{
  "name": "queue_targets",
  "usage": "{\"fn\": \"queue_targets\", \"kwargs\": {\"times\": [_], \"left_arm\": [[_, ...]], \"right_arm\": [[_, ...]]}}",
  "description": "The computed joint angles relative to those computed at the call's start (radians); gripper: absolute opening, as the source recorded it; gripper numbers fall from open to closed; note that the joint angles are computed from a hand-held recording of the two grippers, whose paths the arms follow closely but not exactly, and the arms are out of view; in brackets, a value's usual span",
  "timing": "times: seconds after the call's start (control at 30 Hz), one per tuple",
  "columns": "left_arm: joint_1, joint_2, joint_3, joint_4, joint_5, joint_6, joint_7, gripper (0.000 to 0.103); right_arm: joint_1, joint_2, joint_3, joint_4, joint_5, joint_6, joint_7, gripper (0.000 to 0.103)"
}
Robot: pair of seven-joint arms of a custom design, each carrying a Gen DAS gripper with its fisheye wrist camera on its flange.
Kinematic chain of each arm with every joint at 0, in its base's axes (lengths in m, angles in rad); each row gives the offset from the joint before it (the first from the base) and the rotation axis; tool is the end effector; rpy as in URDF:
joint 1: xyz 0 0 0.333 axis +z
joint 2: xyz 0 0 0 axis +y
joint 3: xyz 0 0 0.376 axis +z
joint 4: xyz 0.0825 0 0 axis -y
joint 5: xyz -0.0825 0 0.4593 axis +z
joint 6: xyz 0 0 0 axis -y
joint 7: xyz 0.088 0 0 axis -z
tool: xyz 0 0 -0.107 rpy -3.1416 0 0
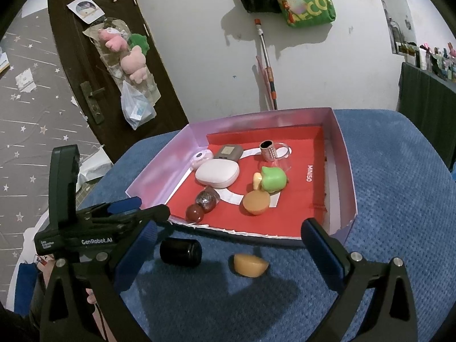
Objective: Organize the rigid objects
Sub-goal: 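Grasp the black cylinder with the left tool while the right tool grasps the orange half-dome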
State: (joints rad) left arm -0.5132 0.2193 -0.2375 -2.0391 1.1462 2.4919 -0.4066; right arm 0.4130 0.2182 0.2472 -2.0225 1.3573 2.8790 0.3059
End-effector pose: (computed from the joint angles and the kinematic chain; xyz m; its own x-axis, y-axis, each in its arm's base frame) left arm 0.4962 -0.4617 0.3724 0.2882 -0.9387 0.1893 -0.6658 -0.3385 -0.6649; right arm 0.5749 0.3665 0.3942 0.6848 -0.6723 -0.2813 -0.6079 -0.3140 -0.7292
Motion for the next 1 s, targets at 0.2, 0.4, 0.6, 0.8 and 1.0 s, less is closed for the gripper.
{"fn": "queue_targets", "kwargs": {"times": [0.2, 0.4, 0.6, 0.8, 1.0], "left_arm": [[-0.006, 0.003, -0.007, -0.002, -0.018, -0.006, 0.023, 0.103], [-0.012, 0.006, -0.009, -0.005, -0.032, 0.009, 0.042, 0.103], [-0.020, 0.012, -0.010, 0.000, -0.058, 0.002, 0.069, 0.103], [-0.026, 0.012, -0.007, -0.007, -0.043, 0.023, 0.048, 0.103], [-0.028, 0.025, -0.003, -0.001, -0.034, 0.054, 0.044, 0.103]], "right_arm": [[0.000, 0.001, -0.002, -0.011, -0.017, -0.008, 0.021, 0.103], [-0.003, 0.011, -0.002, -0.015, -0.039, -0.008, 0.043, 0.103], [-0.004, 0.019, 0.001, -0.022, -0.069, 0.003, 0.072, 0.103], [-0.002, 0.027, 0.009, -0.029, -0.111, 0.027, 0.100, 0.093], [-0.010, 0.037, 0.015, -0.033, -0.147, 0.037, 0.130, 0.080]]}}
